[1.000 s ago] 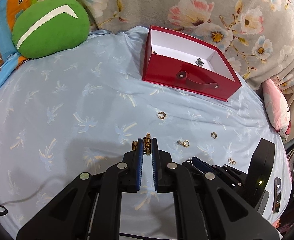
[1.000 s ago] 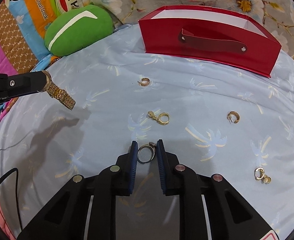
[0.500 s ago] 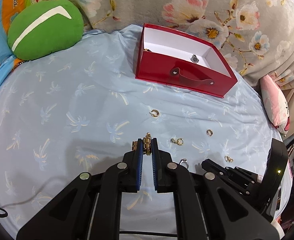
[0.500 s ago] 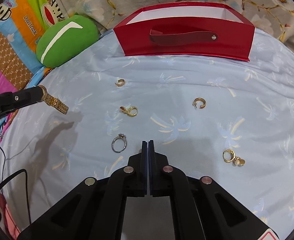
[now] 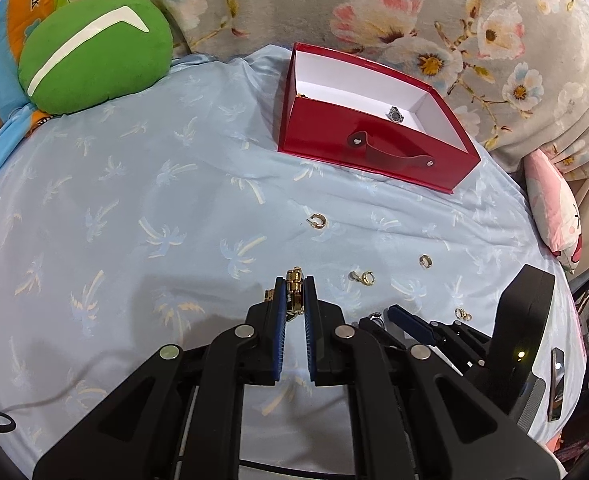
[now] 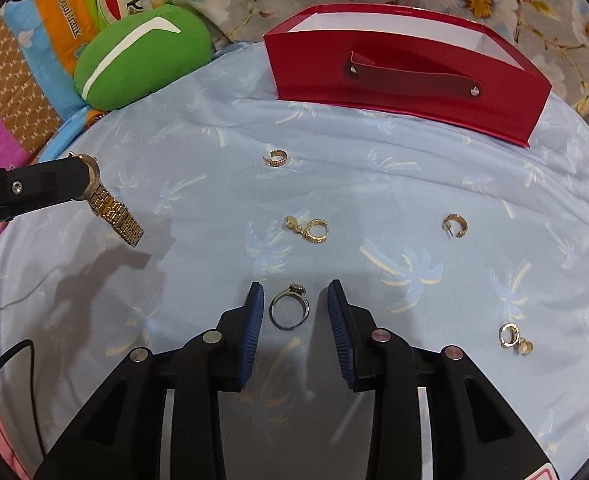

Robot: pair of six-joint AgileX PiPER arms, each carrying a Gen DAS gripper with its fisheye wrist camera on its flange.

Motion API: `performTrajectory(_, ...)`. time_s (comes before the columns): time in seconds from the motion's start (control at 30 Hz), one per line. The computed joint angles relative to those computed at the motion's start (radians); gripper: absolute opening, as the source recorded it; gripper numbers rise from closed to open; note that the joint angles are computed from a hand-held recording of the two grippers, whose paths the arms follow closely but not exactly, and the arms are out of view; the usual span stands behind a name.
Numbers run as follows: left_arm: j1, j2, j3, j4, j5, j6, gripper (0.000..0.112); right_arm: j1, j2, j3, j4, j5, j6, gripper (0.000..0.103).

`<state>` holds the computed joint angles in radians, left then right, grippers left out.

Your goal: Organize jewelry

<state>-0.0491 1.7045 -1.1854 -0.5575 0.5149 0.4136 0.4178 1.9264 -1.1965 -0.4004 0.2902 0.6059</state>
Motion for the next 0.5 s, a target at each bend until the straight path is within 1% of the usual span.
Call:
performTrajectory(0.03,0.001,0.001,0.001,-0.004,0.000,0.005,0.008,0.004,-0.001,0.001,-0.034,0.003,0.029,0.018)
performTrajectory(0.27,-0.001,0.001,0.006,-0.011,-0.002,0.015,0.008,-0.020,-0.029,0.044,0.034,-0.034,-0.021,0.018)
performTrajectory(0.37,-0.007,-0.001,0.006,-0.010,0.000,0.016,0.008,-0.036,-0.062,0.075,0.041,-0.057,-0.018,0.018)
performTrajectory(0.5,-0.028,-0.003,-0.007,0.010,-0.001,-0.003,0.008,-0.066,-0.124,0.104,0.035,-0.066,-0.013,0.018)
